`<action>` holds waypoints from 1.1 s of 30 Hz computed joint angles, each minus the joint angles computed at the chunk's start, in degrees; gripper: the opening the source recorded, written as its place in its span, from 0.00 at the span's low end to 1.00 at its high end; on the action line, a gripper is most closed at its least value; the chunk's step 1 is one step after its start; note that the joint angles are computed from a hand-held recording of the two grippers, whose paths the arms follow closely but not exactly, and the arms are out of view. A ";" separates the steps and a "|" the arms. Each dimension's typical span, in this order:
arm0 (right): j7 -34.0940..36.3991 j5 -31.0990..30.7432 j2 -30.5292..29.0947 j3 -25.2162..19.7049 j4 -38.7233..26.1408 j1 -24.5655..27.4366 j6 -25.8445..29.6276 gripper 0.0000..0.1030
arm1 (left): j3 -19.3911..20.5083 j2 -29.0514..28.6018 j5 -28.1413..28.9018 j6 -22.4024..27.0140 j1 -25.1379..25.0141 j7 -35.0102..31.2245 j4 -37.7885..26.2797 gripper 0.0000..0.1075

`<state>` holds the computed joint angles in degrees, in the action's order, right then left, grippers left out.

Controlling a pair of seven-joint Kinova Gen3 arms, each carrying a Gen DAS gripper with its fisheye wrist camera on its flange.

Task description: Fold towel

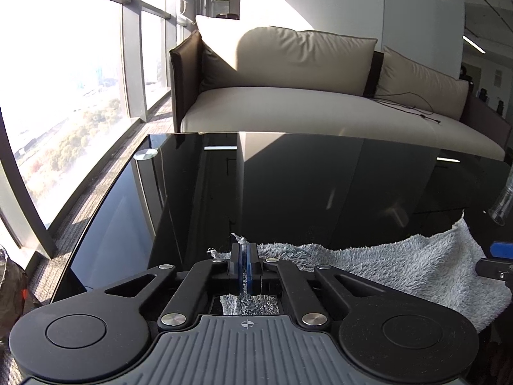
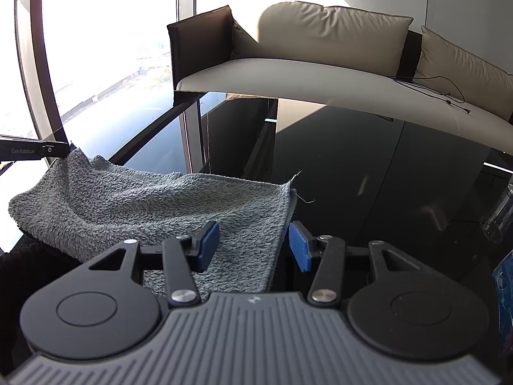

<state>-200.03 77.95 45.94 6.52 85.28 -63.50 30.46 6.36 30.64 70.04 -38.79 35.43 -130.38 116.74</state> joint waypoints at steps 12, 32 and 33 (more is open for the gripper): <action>6.60 -3.69 0.88 -0.21 -1.73 -0.23 0.91 0.49 | 5.36 1.90 13.21 -6.87 -0.91 -12.52 -4.36 0.03; 6.18 -6.71 0.92 5.15 -0.68 -4.92 0.33 0.55 | 7.85 -4.03 14.53 -6.21 0.99 -6.68 3.41 0.52; 4.41 -5.68 0.62 5.32 -0.02 -5.19 0.10 0.57 | 7.76 -4.25 13.95 -5.70 1.11 -5.67 3.78 0.62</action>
<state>-195.62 72.27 46.56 11.84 85.26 -68.69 30.55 14.12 26.39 83.99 -44.50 36.53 -136.05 120.52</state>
